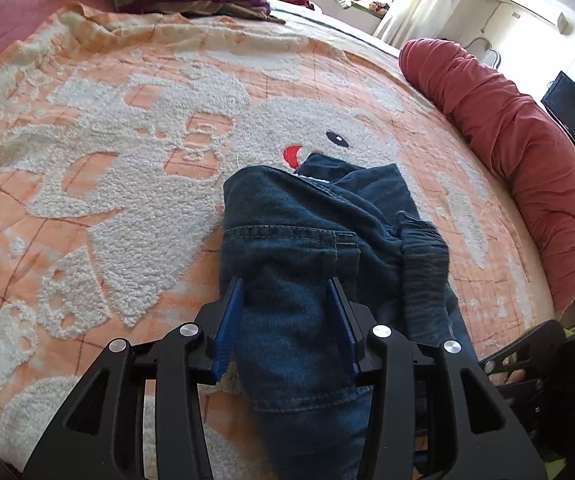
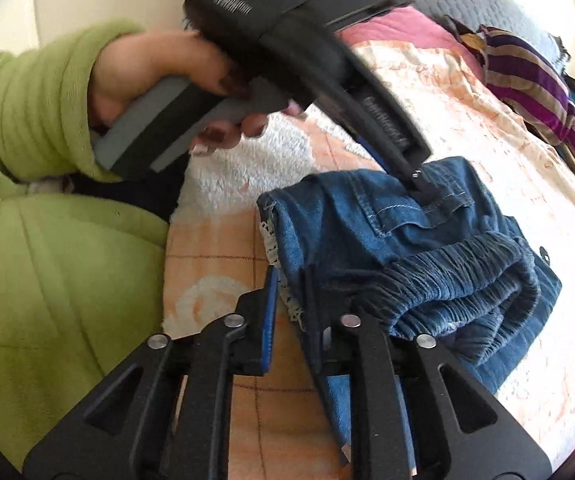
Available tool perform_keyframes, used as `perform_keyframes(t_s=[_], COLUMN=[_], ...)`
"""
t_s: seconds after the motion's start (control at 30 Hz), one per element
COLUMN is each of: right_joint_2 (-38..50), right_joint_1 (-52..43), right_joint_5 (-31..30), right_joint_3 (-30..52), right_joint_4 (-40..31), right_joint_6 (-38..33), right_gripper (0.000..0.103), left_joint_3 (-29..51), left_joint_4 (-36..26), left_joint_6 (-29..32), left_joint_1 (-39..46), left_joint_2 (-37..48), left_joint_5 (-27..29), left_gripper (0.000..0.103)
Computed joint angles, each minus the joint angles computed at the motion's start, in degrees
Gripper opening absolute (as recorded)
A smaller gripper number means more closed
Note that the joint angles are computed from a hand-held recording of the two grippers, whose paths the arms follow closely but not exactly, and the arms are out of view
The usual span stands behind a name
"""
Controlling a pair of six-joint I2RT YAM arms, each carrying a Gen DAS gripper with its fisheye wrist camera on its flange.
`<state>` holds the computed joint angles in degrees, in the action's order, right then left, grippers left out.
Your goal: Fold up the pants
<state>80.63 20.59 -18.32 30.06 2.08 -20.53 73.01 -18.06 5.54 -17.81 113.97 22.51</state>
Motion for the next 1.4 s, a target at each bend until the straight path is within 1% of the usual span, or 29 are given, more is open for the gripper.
perform_keyframes(t_s=[0.03,0.17,0.2,0.23,0.27,0.37,0.43,0.47,0.5,0.67,0.73,0.8,0.87,0.9,0.93,1.0,1.1,1.3,1.33,1.4], right_joint_2=[-1.5,-7.9,-9.7,-11.2,-12.8,-16.5,-18.8,-20.0,-20.3,-24.7,-26.0,-26.7,-27.3,-27.6,-28.1,-29.0,-29.7,-30.8,-30.7,-29.9], right_joint_1=[-0.3,-0.7,-0.6,-0.5,-0.4,-1.3,-1.7,-2.1,-2.1,-6.0,-7.5,-9.1,-10.3,-10.9,-11.6,-12.9,-14.5,-18.2,-18.6,-19.5], right_joint_5=[-0.6,-2.4,-2.5,-2.3,-1.6,-1.7,-1.7,-1.7,-1.2,-2.1,-1.8,-2.2,-2.1,-2.0,-1.9,-2.5,-2.1,-1.7,-1.8,-0.7], right_joint_3=[-0.5,-2.7,-3.2,-3.6,-4.0,-4.7,-5.1,-5.1,-5.4,-4.7,-4.8,-4.6,-4.6,-4.6,-4.6,-4.6,-4.5,-4.8,-4.9,-5.0], right_joint_4=[-0.2,-1.0,-1.6,-2.2,-2.7,-3.9,-4.2,-4.5,-3.9,-6.3,-6.1,-5.8,-5.4,-5.2,-4.9,-5.0,-4.4,-3.1,-2.8,-2.0], right_joint_6=[0.8,3.3,3.6,3.8,4.0,5.0,6.1,6.5,7.1,8.2,9.1,10.3,11.1,11.6,12.2,13.0,14.1,15.7,16.0,17.0], right_gripper=[0.018,0.02,0.022,0.026,0.029,0.03,0.033,0.035,0.037,0.051,0.064,0.072,0.074,0.077,0.08,0.082,0.087,0.089,0.089,0.09], left_joint_3=[-0.6,-2.8,-3.4,-3.9,-4.2,-5.3,-6.1,-6.4,-6.9,-8.5,-8.9,-9.4,-10.0,-10.3,-10.5,-11.2,-11.9,-12.8,-13.0,-13.4], left_joint_4=[0.3,0.6,0.8,0.9,0.9,1.1,1.4,1.5,1.6,1.8,1.8,1.8,1.9,1.9,2.0,2.4,2.9,3.9,4.3,4.8], left_joint_6=[0.1,0.4,0.4,0.4,0.3,0.1,0.0,0.0,-0.1,0.0,-0.2,-0.3,-0.5,-0.5,-0.4,-0.4,-0.2,-0.4,-0.5,-0.8], left_joint_1=[0.0,0.1,0.0,0.0,0.0,-0.1,-0.3,-0.4,-0.4,-0.7,-0.8,-0.9,-1.0,-1.1,-1.2,-1.4,-1.6,-1.8,-1.8,-1.9], left_joint_2=[-0.7,-3.5,-4.3,-5.0,-5.6,-7.5,-8.8,-9.4,-10.3,-13.4,-14.3,-15.2,-16.3,-17.0,-17.3,-18.6,-19.9,-21.6,-21.8,-21.9], left_joint_5=[-0.1,0.3,0.1,0.1,0.2,0.1,-0.2,-0.4,-0.5,-0.7,-0.6,-0.6,-0.9,-1.0,-1.1,-1.8,-2.1,-2.6,-2.8,-3.3], left_gripper=[0.041,0.043,0.046,0.047,0.047,0.048,0.052,0.056,0.057,0.057,0.065,0.067,0.067,0.067,0.074,0.077,0.077,0.078,0.083,0.088])
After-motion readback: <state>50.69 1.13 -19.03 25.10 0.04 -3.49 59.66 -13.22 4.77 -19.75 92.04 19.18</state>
